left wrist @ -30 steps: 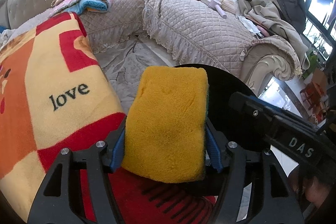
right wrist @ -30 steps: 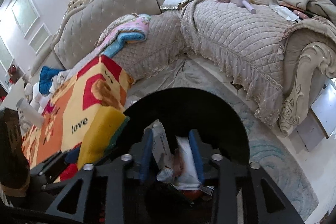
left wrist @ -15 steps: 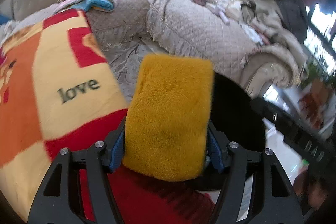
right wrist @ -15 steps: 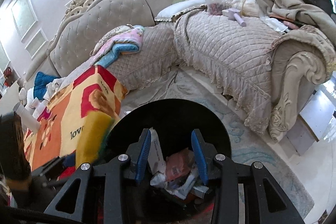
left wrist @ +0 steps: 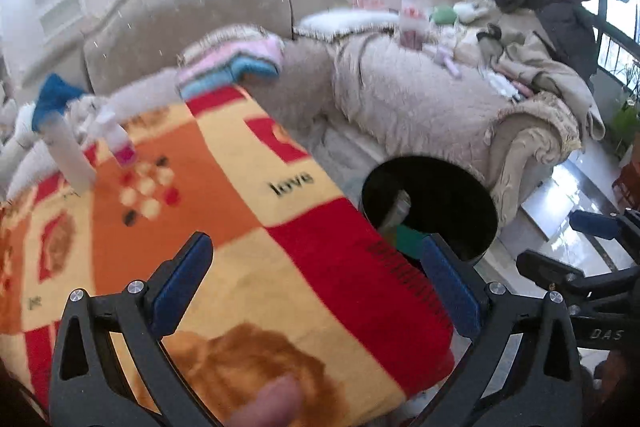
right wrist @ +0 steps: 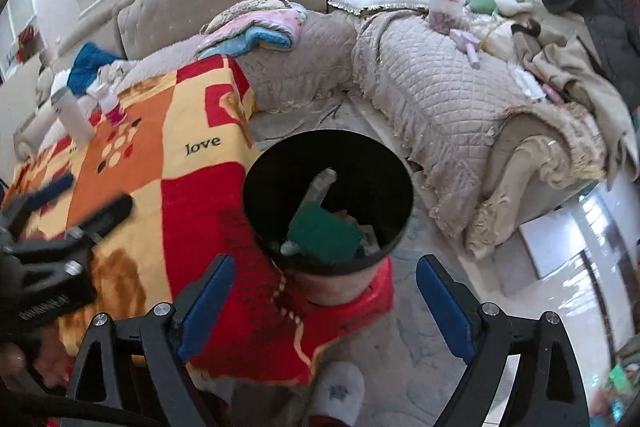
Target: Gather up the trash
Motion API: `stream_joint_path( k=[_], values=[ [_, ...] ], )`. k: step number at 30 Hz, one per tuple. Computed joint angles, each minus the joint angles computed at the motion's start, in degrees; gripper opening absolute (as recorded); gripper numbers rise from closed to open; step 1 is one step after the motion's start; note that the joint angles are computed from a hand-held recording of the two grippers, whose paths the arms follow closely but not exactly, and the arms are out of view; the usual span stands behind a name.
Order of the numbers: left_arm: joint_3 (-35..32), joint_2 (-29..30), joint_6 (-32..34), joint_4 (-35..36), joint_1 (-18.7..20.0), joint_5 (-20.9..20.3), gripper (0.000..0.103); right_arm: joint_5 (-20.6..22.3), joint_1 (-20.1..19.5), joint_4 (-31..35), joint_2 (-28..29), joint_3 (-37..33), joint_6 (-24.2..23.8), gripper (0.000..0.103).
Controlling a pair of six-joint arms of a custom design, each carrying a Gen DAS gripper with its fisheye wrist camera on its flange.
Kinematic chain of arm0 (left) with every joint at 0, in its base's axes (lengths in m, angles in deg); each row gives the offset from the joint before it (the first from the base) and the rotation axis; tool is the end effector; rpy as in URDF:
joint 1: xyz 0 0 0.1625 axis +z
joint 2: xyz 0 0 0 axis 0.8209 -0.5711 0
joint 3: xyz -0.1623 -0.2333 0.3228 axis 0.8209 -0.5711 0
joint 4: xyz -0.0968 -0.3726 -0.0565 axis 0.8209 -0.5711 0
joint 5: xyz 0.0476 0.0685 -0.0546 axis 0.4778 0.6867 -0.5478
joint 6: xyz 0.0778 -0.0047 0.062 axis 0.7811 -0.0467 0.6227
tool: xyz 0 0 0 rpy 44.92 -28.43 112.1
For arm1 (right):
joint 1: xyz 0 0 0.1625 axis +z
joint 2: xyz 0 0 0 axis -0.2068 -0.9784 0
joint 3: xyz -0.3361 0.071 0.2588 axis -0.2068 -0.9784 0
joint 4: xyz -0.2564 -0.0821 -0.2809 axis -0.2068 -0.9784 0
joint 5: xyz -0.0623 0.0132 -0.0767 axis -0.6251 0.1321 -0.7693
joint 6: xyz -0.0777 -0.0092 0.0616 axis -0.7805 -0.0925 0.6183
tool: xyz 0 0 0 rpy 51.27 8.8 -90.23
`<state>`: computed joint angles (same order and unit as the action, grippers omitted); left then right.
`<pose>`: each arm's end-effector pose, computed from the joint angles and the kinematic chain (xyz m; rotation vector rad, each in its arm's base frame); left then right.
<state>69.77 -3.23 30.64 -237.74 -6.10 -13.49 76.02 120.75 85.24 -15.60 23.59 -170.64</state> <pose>-0.1808 -0.4844 0.1085 1.2672 2.3238 -0.6713 0.1731 -0.3657 0.0959 -0.2434 -2.0877 0.9628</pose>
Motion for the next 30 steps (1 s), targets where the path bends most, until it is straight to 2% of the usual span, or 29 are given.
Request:
stream_joint_path(
  k=[3, 7, 11, 14, 16, 19, 21, 24, 27, 30],
  values=[
    [-1.5, -4.5, -2.6, 7.0, 1.4, -4.0, 0.103, 1.6, 2.3, 4.0, 0.4, -0.4, 3.9, 0.091],
    [-3.7, -6.8, -5.0, 10.4, 2.2, -3.7, 0.103, 4.6, 4.3, 7.7, 1.4, -1.4, 6.2, 0.091],
    [-5.7, -8.2, -8.7, 14.5, 3.3, -3.6, 0.103, 4.5, 5.0, 9.9, 2.1, -2.1, 7.8, 0.091],
    [-6.5, -9.0, -11.6, 16.9, 3.9, -4.0, 0.103, 2.7, 5.5, 9.8, 1.9, -2.0, 8.3, 0.091],
    [-6.9, -9.0, -13.0, 18.3, 4.2, -4.3, 0.103, 2.4, 5.9, 10.9, 2.6, -2.8, 10.4, 0.092],
    [-6.5, -9.1, -12.6, 22.2, 2.5, -1.6, 0.103, -0.5, 5.5, 15.2, 3.1, -4.1, 16.3, 0.092],
    [-5.9, -9.5, -12.7, 24.5, 1.2, -1.3, 0.103, -1.4, 5.3, 20.1, 4.2, -5.9, 20.4, 0.092],
    [-4.3, -9.9, -13.9, 25.9, -1.5, 1.6, 0.103, 1.1, 6.3, 23.8, 5.9, -7.5, 23.3, 0.092],
    [-2.1, -10.2, -14.0, 23.7, -3.6, 4.0, 0.103, 4.8, 7.6, 27.9, 7.5, -8.8, 26.3, 0.092],
    [-0.7, -10.4, -12.7, 22.2, -4.4, 4.8, 0.103, 5.3, 7.9, 29.2, 7.0, -8.4, 27.5, 0.092]
  ],
)
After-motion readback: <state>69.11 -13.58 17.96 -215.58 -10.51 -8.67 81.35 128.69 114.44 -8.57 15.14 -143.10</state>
